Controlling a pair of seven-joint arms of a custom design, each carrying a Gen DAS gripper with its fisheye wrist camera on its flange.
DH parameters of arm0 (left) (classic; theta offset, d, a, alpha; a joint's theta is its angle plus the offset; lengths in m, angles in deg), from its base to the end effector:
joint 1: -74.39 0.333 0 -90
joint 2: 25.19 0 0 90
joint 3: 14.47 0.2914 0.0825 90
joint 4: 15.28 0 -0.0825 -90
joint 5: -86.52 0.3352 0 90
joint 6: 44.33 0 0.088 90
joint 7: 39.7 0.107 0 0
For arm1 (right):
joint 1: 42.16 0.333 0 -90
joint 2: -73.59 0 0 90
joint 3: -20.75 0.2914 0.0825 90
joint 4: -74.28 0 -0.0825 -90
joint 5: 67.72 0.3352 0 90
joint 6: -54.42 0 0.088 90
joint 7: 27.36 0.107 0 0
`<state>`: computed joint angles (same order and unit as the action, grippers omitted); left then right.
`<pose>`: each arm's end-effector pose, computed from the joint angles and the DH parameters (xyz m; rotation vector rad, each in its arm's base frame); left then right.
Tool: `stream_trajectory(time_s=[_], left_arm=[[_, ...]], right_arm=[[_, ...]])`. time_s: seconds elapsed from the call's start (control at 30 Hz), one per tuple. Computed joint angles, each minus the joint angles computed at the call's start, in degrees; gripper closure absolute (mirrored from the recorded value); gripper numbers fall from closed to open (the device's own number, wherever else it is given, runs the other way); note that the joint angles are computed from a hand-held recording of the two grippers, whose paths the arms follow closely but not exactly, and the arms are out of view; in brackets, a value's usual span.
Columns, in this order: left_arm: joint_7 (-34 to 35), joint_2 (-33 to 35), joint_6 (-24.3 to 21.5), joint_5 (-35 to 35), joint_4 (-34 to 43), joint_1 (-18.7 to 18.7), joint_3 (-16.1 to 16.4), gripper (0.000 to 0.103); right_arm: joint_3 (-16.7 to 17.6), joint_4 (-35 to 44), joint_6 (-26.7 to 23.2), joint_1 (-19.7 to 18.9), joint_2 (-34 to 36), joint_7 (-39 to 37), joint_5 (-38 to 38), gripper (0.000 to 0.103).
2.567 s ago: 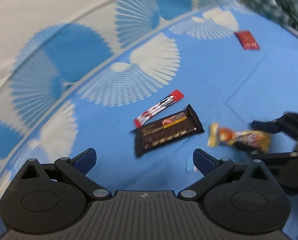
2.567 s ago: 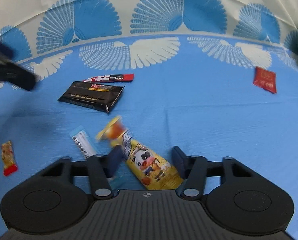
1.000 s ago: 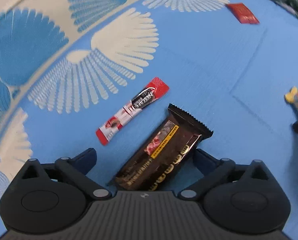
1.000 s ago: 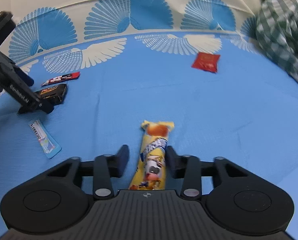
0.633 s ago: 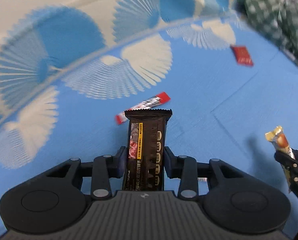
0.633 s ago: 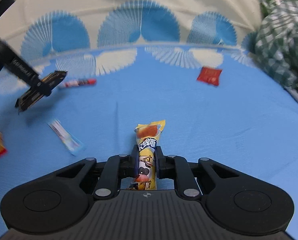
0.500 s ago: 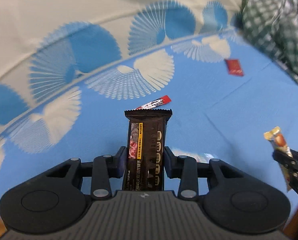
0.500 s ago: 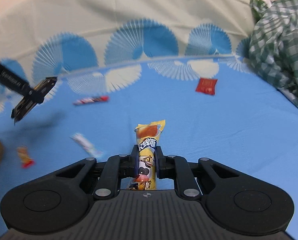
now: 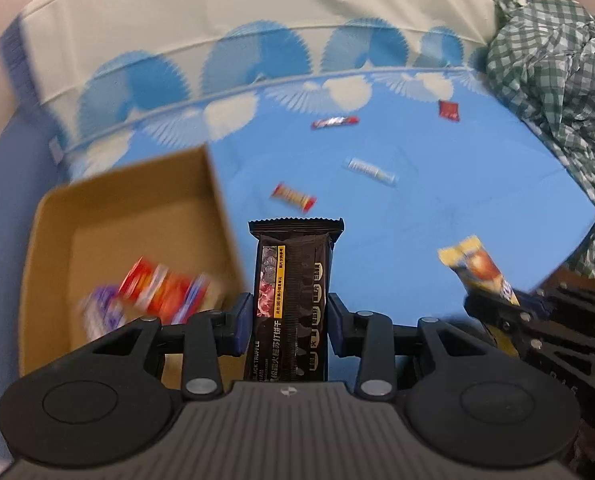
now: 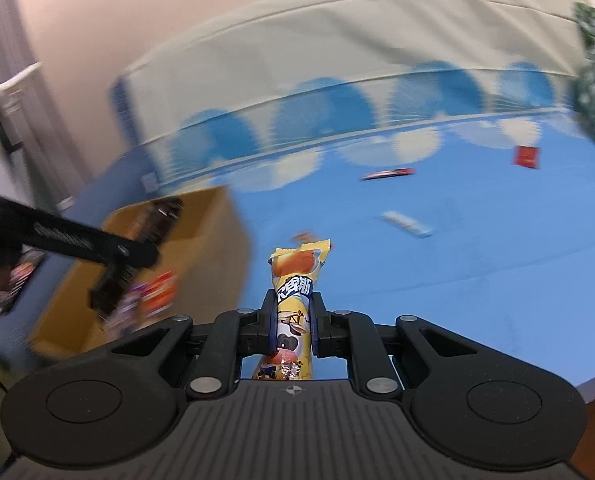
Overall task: Organize snacks
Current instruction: 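Carry the yellow stick and chocolate bar over the cardboard box with both tools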
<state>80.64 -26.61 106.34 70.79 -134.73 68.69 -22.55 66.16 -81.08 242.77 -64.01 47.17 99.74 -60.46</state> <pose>0.5272 -0.1231 0.4981 -1.3053 2.3883 -0.6937 0.3767 0.1680 0.4521 -1.3688 1.7928 -0.6195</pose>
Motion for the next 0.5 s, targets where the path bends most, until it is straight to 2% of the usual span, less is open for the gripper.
stream_trajectory(time_s=[0.1,0.23,0.37,0.5], left_arm=[[1.7,-8.3,2.0,-1.3,-9.4,0.7,2.3,0.061],[3.0,-17.6,6.1,-1.4,-19.6,-0.6,6.7,0.061],[2.8,-23.6,6.0,-1.5,-24.9,-2.3,10.8,0.061],[2.4,-27.5,5.8,-1.9,-27.6,-3.5,14.2,0.061]], right_arm=[[-0.1,0.4,-2.1,5.0,-2.1,1.0,-0.1,0.087],[-0.6,1.9,-5.0,10.2,-2.9,3.0,-2.1,0.087],[2.0,3.7,-7.7,10.3,-5.5,5.7,-5.7,0.087],[3.0,5.1,-10.7,10.7,-8.1,8.5,-8.8,0.087]])
